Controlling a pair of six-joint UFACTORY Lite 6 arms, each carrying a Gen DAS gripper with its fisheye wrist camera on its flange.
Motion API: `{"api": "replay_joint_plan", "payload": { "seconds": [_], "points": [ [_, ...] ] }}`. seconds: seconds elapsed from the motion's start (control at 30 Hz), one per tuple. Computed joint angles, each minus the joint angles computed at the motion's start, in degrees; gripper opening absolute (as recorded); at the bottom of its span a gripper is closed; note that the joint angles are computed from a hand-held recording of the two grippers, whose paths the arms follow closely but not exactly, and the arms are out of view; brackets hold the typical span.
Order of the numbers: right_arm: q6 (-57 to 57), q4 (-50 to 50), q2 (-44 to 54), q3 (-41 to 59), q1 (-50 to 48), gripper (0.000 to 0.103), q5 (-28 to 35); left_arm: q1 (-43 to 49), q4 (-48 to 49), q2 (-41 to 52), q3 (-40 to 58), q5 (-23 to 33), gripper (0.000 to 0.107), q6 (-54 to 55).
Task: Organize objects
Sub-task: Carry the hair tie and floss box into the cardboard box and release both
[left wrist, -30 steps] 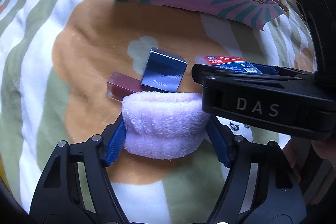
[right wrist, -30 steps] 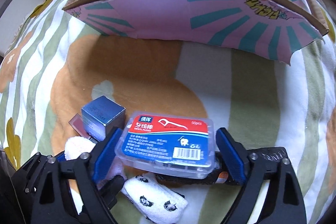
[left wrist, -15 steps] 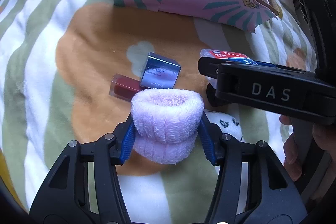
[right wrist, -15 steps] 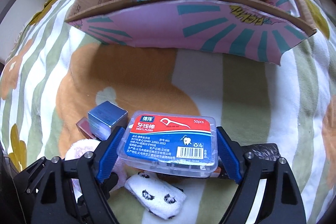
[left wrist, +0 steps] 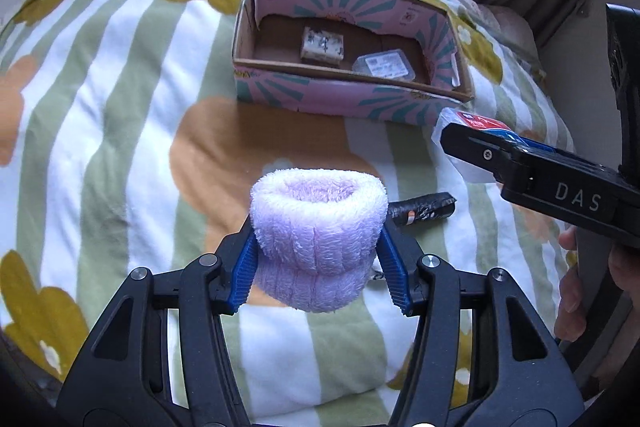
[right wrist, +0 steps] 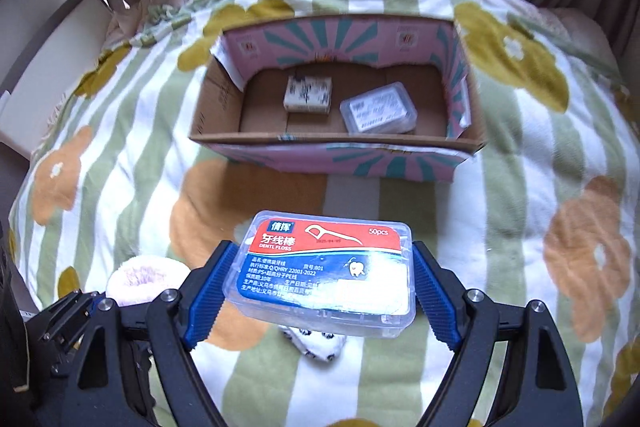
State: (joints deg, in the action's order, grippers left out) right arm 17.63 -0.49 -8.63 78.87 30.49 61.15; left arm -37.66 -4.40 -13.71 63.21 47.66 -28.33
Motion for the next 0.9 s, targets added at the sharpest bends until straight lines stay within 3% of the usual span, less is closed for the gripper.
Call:
{"api": "replay_joint_plan", "payload": {
  "seconds": [0.3,0.4,0.63,0.9],
  "points": [
    [8.3,-5.7,2.1,24.1,6.8,0.082,19.7,4.0,-2.2,2.3,23.1,19.2,0.051,5.7],
    [11.7,-9.4,2.3,29.7,11.1,0.082,25.3,2.6,-1.4,3.5,27.9,22.9,0.051,5.5],
    [17.5,-13.2,0.3,31.1,16.4,0.082,29.1,0.0,-0.7,4.4,32.1,25.3,0.051,4.8],
    [16.3,-11.7,1.1,32.6,14.3,0.082,28.6,0.0,-0.8,9.5,38.9,26.7,0.051,5.6]
  ]
}}
